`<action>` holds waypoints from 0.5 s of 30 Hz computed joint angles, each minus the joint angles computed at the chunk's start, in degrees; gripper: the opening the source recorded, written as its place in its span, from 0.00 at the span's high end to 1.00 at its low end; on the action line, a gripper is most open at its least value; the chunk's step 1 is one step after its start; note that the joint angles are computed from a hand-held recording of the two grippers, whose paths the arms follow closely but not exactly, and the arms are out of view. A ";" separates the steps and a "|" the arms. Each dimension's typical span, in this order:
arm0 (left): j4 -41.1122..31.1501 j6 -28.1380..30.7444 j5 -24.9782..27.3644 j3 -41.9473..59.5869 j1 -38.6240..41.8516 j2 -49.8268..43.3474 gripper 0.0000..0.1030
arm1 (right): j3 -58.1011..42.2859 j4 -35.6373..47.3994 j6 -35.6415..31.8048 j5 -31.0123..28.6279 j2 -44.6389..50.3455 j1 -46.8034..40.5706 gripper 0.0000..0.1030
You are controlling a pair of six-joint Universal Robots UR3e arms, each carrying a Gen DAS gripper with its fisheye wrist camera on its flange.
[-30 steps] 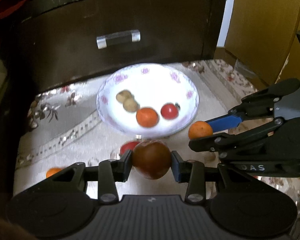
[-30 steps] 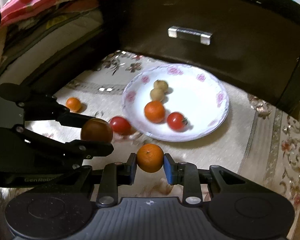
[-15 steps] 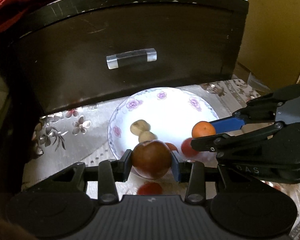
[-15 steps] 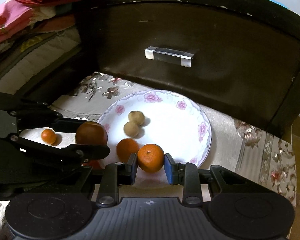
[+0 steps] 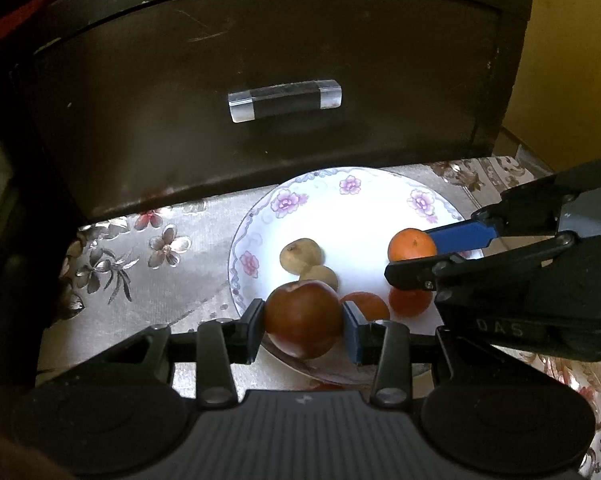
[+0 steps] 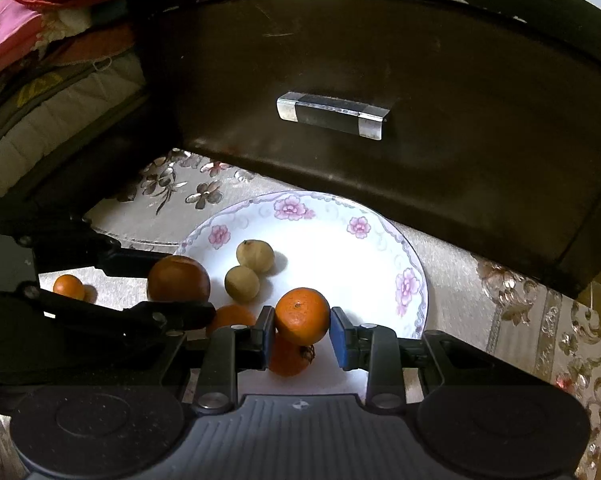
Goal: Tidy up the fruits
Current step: 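Carry both fruits over the white plate and open both tools to release them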
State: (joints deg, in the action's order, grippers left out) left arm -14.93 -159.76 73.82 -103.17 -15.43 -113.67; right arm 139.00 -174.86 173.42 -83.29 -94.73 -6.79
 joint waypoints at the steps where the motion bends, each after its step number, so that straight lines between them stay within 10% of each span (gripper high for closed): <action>1: 0.10 -0.20 0.15 0.12 -0.05 -0.11 0.55 | 0.04 -0.39 0.05 0.10 0.23 -0.09 0.72; 15: 0.13 -1.04 1.00 0.64 -0.27 -0.21 0.54 | -0.03 -2.73 0.59 -0.32 0.80 -0.44 0.68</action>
